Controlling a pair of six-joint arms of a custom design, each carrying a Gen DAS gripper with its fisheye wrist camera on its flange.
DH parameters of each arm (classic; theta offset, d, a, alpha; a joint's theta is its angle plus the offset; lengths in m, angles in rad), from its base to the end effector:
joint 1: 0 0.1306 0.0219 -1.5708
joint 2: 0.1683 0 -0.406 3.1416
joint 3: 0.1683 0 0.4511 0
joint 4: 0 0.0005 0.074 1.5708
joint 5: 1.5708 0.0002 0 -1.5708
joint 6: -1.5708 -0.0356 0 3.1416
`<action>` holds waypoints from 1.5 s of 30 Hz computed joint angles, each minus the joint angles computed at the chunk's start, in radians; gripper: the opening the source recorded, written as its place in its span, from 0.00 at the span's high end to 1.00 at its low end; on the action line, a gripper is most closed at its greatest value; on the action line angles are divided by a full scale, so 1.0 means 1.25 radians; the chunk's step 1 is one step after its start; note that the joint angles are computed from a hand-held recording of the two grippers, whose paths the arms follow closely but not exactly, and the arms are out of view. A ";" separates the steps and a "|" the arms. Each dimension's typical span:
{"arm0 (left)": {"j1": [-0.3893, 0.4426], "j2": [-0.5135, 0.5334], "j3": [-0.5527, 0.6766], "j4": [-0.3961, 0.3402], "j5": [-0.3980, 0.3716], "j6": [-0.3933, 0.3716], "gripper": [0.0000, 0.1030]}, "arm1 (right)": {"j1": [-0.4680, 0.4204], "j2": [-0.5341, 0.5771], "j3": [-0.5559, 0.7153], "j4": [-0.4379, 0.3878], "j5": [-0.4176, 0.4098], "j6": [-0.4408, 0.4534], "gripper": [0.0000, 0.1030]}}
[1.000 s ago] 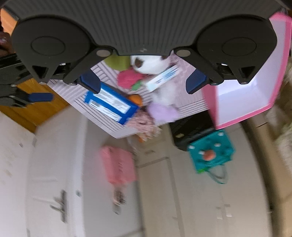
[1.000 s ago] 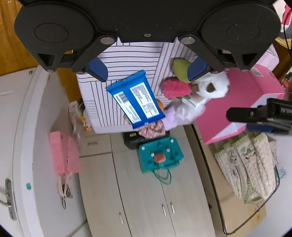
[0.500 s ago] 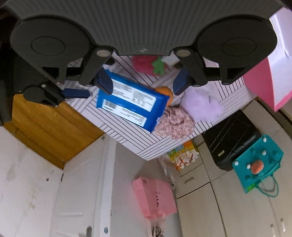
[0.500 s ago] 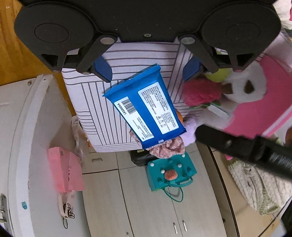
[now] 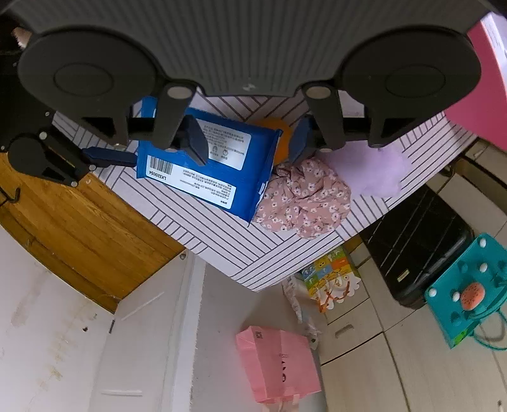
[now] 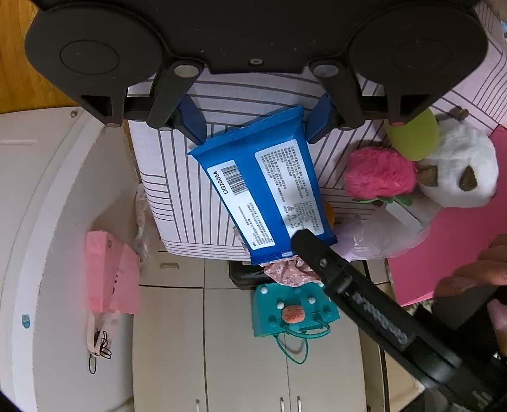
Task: Organize soft objects
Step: 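Reach the right tool to the blue wipe packet and close on it, then lift the blue wipe packet with the right tool and carry it over the pink box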
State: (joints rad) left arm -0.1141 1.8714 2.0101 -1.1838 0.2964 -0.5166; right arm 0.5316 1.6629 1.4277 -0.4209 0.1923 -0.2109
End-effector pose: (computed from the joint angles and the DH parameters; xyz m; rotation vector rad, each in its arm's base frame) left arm 0.7004 -0.0912 0.4616 0.8919 2.4022 -0.2368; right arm 0.5651 0.3239 0.3512 -0.2501 2.2057 0.1966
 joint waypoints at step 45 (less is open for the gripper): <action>0.017 -0.279 -0.266 0.007 -0.004 -0.005 0.68 | 0.033 -0.131 -0.034 -0.075 -0.118 0.060 0.68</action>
State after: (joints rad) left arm -0.0930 1.5229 1.6771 -1.1753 0.2910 -0.5227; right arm 0.5733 1.4991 1.3856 -0.5150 0.0450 -0.1355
